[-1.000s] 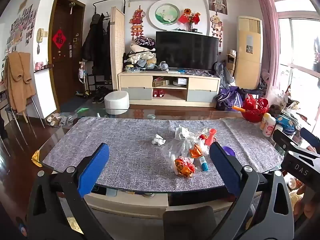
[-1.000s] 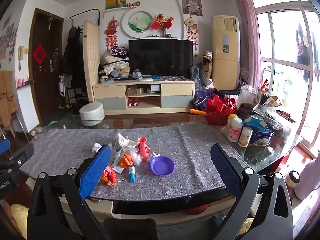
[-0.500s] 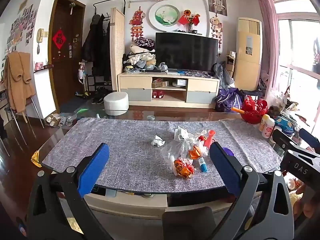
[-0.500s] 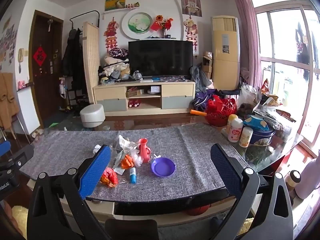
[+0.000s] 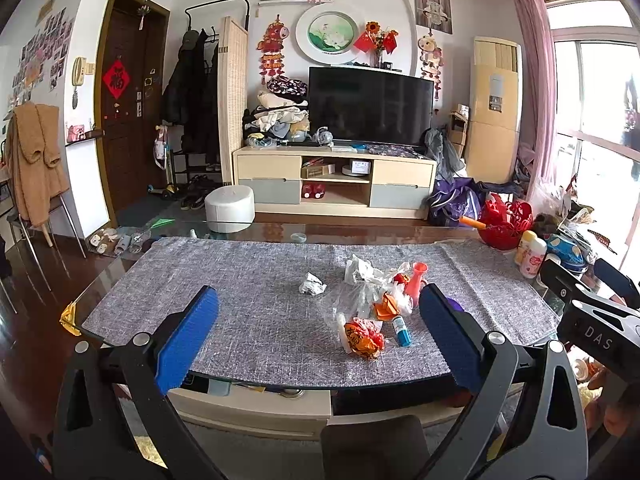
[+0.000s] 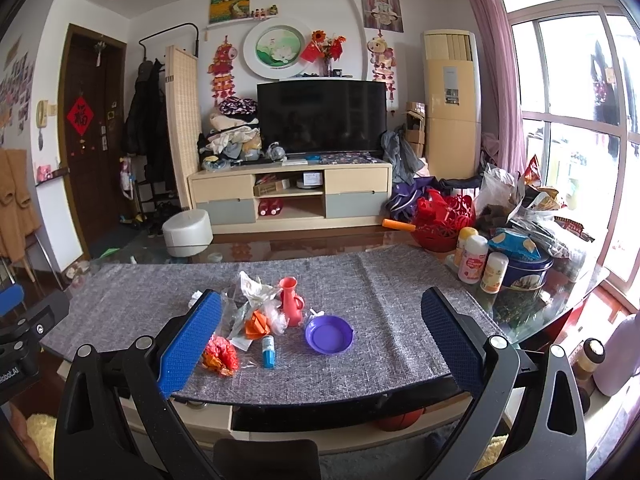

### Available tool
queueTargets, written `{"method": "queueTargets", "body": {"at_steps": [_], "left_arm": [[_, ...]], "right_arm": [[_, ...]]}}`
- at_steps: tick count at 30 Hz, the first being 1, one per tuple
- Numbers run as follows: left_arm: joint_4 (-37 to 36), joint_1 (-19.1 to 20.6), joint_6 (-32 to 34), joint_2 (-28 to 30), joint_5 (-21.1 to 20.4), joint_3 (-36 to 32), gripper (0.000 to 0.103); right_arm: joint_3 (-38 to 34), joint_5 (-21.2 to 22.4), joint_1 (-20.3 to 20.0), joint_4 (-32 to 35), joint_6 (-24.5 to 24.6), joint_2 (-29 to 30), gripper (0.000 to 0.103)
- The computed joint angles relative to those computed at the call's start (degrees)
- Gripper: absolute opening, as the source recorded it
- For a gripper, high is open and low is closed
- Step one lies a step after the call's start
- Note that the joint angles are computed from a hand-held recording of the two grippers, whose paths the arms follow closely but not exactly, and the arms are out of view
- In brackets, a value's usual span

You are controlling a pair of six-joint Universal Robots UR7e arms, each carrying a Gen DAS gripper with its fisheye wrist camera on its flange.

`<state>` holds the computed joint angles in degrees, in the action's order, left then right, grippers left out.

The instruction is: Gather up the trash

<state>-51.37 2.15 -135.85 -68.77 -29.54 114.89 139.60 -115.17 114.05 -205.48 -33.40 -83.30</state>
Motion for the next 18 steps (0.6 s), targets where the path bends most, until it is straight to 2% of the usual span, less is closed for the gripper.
{"method": "queueTargets", "body": {"at_steps": [16, 18], "left_arm": [[1.28, -0.32, -1.15, -0.67, 0.17, -0.14, 0.095], [1.53, -0.24, -1.25, -0.81, 0.22, -0.26, 0.095]], "right_arm": [[-0.32, -1.07, 1.73, -1.91, 1.25, 2.3, 0.1], [-0.58, 0.36, 0.21, 1.48, 0.61, -1.15, 0.1]]}}
